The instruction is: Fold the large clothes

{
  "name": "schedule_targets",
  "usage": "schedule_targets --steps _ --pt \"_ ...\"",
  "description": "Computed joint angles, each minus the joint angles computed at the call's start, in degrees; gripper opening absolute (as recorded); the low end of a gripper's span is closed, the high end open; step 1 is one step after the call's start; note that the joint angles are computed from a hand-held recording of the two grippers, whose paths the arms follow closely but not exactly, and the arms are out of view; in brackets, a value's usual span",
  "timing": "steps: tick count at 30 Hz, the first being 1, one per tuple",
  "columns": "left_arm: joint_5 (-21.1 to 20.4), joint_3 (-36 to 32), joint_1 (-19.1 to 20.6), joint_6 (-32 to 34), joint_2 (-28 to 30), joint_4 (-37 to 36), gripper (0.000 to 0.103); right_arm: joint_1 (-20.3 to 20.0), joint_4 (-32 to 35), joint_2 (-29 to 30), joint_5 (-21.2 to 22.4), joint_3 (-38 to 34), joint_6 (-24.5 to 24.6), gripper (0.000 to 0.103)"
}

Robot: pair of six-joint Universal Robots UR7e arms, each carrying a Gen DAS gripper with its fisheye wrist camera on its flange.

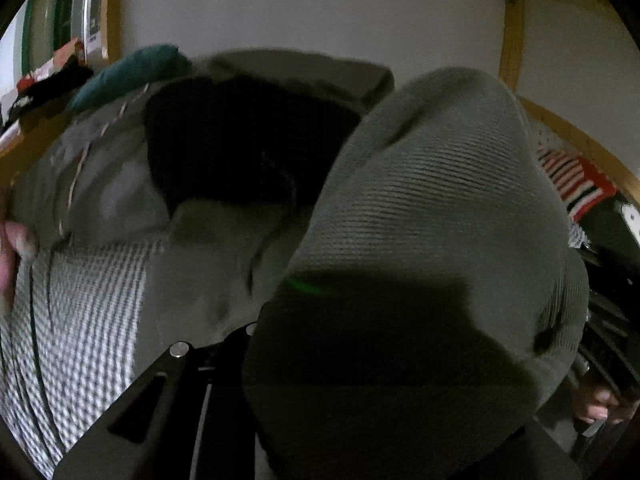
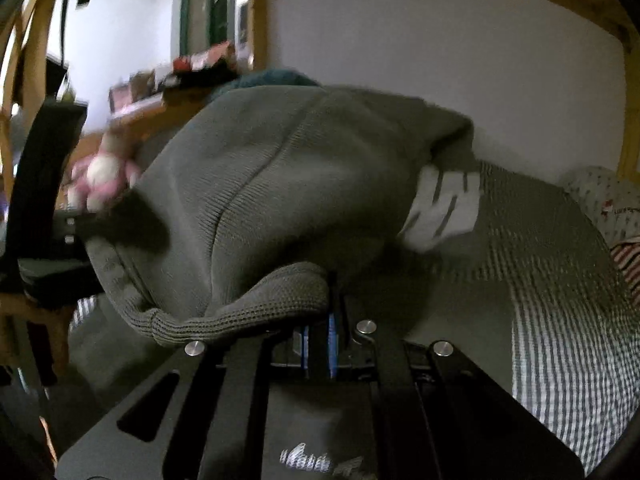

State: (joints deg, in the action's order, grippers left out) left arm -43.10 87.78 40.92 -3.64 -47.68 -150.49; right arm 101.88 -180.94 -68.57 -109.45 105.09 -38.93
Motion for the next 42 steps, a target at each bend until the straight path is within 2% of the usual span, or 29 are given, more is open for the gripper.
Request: schedule_targets --steps 6,10,13,15,16,17,19,20,21,22,23,24,25,27,28,30,31,32,33,34,36,37,38,40,42 --pt "-0.7 6.4 0.8 -7.4 -3.0 4.9 0.017 -0.8 -0.9 -1.4 -3.3 8.3 -1.1 0.007" --pt "-2.7 10.8 0.6 -9.3 -6.1 3.7 0.021 -0.7 -0.1 -1.7 -5.6 11.6 -1.5 0.007" --pt "-3.6 12.9 0.2 -10.3 -7.2 4.0 0.025 -0.4 0.4 -1.8 -6.9 13.0 -1.0 0.008" --pt "-3.8 14.5 -0.1 -10.8 -8.1 4.1 0.025 -0.1 3.4 -2.4 -7.9 13.3 1.4 0.011" --pt "-4.3 15.2 -0.2 -10.9 -8.8 4.2 0.026 0.3 3.9 -3.1 -8.2 13.9 3.1 0.018" --pt "-5.1 15.8 -0.1 -11.0 -9.5 3.9 0.029 0.1 5.4 -4.5 -6.5 14.7 4.2 0.027" --pt "-8.6 19.4 -0.5 -10.2 -12.4 -0.1 0.04 -0.3 6.0 -7.8 -2.6 17.5 5.2 0.072" --pt "-9.3 20.2 -0.7 -9.9 -13.2 0.0 0.056 -0.1 4.9 -9.7 -1.4 19.2 4.8 0.076" --pt "-9.4 21.3 -1.5 -9.6 -14.6 2.4 0.078 0.0 5.7 -11.0 -0.7 19.8 4.6 0.08" --pt "-9.0 22.1 -2.1 -10.9 -15.6 4.2 0.097 0.3 7.3 -13.0 0.3 20.4 4.6 0.08" --pt "-9.7 23.0 -2.1 -11.0 -16.2 3.9 0.097 0.3 7.4 -14.5 2.0 21.0 4.8 0.08" --pt "-12.4 23.9 -1.8 -11.8 -17.4 5.0 0.097 0.3 6.7 -15.8 4.2 21.4 5.1 0.081" --pt "-13.5 24.1 -1.6 -12.8 -17.9 6.9 0.097 0.5 5.6 -16.5 5.6 21.5 5.6 0.085" --pt "-13.1 25.6 -2.0 -13.9 -19.0 6.0 0.097 1.6 0.5 -15.4 5.9 19.7 7.4 0.089" --pt "-11.5 26.2 -2.5 -14.5 -19.6 4.7 0.097 1.9 -1.1 -14.2 5.4 18.3 7.9 0.089" --pt "-9.4 26.2 -3.2 -13.9 -20.0 1.3 0.097 3.0 -2.8 -8.4 -0.7 12.2 9.1 0.089" --pt "-7.6 25.8 -3.7 -13.2 -19.8 -1.3 0.097 3.3 -0.6 -5.0 -4.9 8.4 9.6 0.089" --pt "-5.2 24.1 -4.1 -12.5 -18.8 -3.7 0.097 3.1 2.7 -2.8 -7.2 5.4 10.3 0.088" --pt "-3.9 22.5 -4.2 -12.2 -17.7 -4.6 0.097 2.9 7.1 -0.4 -9.7 2.3 11.6 0.079" --pt "-2.8 19.8 -3.9 -11.5 -15.9 -5.1 0.097 2.7 13.1 2.6 -13.8 -1.3 14.3 0.073" --pt "-0.6 14.5 -2.9 -10.2 -11.7 -4.7 0.097 1.9 18.1 5.7 -16.9 -3.4 15.8 0.069" --pt "0.5 12.3 -2.3 -10.4 -9.8 -3.6 0.097 1.8 17.0 6.9 -18.5 -2.9 14.7 0.069" --pt "1.3 9.2 -1.2 -10.5 -7.3 -0.6 0.097 2.1 13.5 8.1 -21.2 -1.7 11.4 0.07" --pt "2.2 1.6 1.4 -12.7 -1.1 8.1 0.097 2.5 3.5 9.9 -22.9 0.8 5.2 0.07" --pt "3.2 -2.7 3.3 -14.4 3.4 11.2 0.097 2.5 0.4 8.6 -21.4 2.8 6.0 0.069"
